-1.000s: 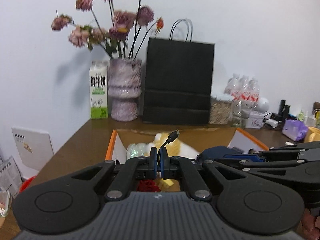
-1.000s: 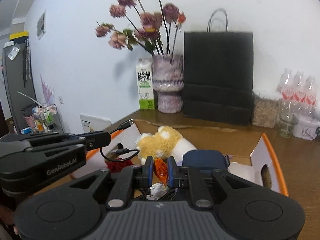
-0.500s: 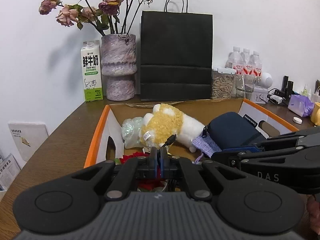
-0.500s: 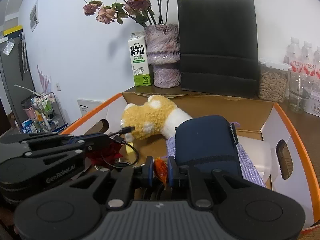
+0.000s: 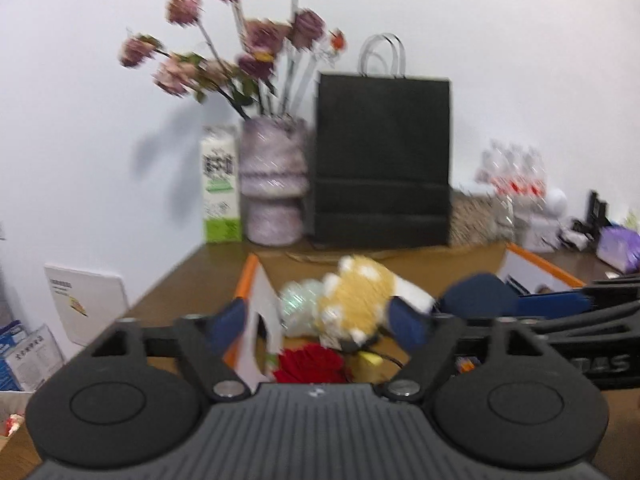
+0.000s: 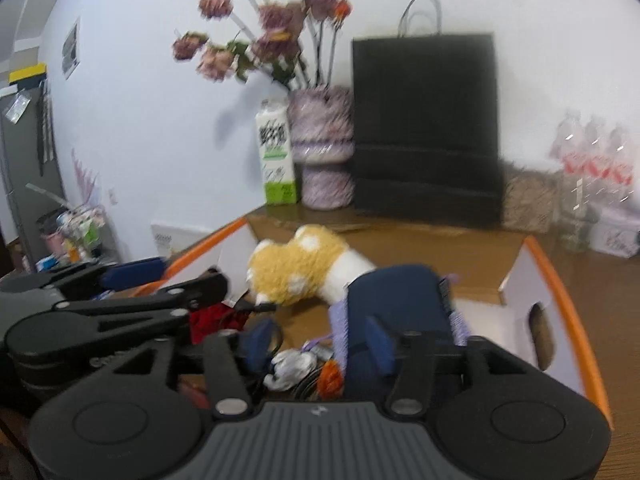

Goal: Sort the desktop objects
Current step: 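Carry the cable into the box with the left gripper while the right carries the leaf there, then open both grippers over the box and withdraw them toward the table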

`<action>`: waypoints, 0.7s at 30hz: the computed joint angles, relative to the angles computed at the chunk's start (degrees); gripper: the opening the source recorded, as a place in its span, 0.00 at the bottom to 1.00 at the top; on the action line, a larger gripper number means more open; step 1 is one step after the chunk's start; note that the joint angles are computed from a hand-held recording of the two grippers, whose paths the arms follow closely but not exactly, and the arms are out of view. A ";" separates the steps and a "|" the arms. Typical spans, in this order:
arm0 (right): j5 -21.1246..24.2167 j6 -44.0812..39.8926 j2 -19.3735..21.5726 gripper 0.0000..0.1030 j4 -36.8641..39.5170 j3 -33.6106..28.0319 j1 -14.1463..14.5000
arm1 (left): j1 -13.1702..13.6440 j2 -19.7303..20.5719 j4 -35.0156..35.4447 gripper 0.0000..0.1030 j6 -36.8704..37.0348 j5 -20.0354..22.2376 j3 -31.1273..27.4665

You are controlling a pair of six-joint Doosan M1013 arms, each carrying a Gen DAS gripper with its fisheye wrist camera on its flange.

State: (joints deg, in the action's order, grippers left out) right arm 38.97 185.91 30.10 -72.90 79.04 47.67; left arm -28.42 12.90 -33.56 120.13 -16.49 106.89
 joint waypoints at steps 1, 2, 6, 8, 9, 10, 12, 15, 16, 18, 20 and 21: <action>0.61 1.53 -0.20 0.73 -1.51 0.31 0.16 | -0.11 -0.06 -0.79 0.99 -0.08 -1.51 0.20; 1.33 2.83 -0.34 0.86 -2.78 0.48 0.30 | -0.16 -0.09 -0.92 1.00 -0.86 -3.03 0.42; 3.23 4.99 -0.50 1.00 -5.30 0.68 0.69 | -0.51 -0.22 -0.34 1.00 -0.87 -4.64 0.75; 4.17 4.68 -0.41 1.00 -5.18 0.54 0.83 | -0.69 -0.07 -1.34 1.00 0.89 -4.71 0.63; 4.16 4.72 -0.45 1.00 -5.12 0.59 0.81 | -0.72 -0.06 -1.42 1.00 1.10 -4.64 0.60; 3.96 4.75 -0.53 1.00 -4.89 0.65 0.75 | -0.69 -0.08 -1.00 1.00 0.62 -4.60 0.66; 3.96 4.50 -0.46 1.00 -4.50 0.58 0.74 | -0.65 -0.10 -0.83 1.00 0.15 -4.76 0.72; 4.08 4.14 -0.34 1.00 -4.37 0.50 0.86 | -0.66 -0.18 -0.87 1.00 -0.14 -5.28 0.95; 4.03 4.21 -0.34 1.00 -4.48 0.53 0.88 | -0.68 -0.19 -1.15 1.00 0.17 -5.23 0.96; 4.15 4.06 -0.30 1.00 -4.48 0.45 0.94 | -0.74 -0.17 -1.66 1.00 0.77 -5.21 0.93; 4.20 4.02 -0.30 1.00 -4.49 0.43 0.93 | -0.76 -0.21 -1.70 1.00 0.81 -5.24 0.97; 4.19 3.99 -0.30 1.00 -4.48 0.44 0.92 | -0.76 -0.21 -1.49 1.00 0.55 -5.29 0.99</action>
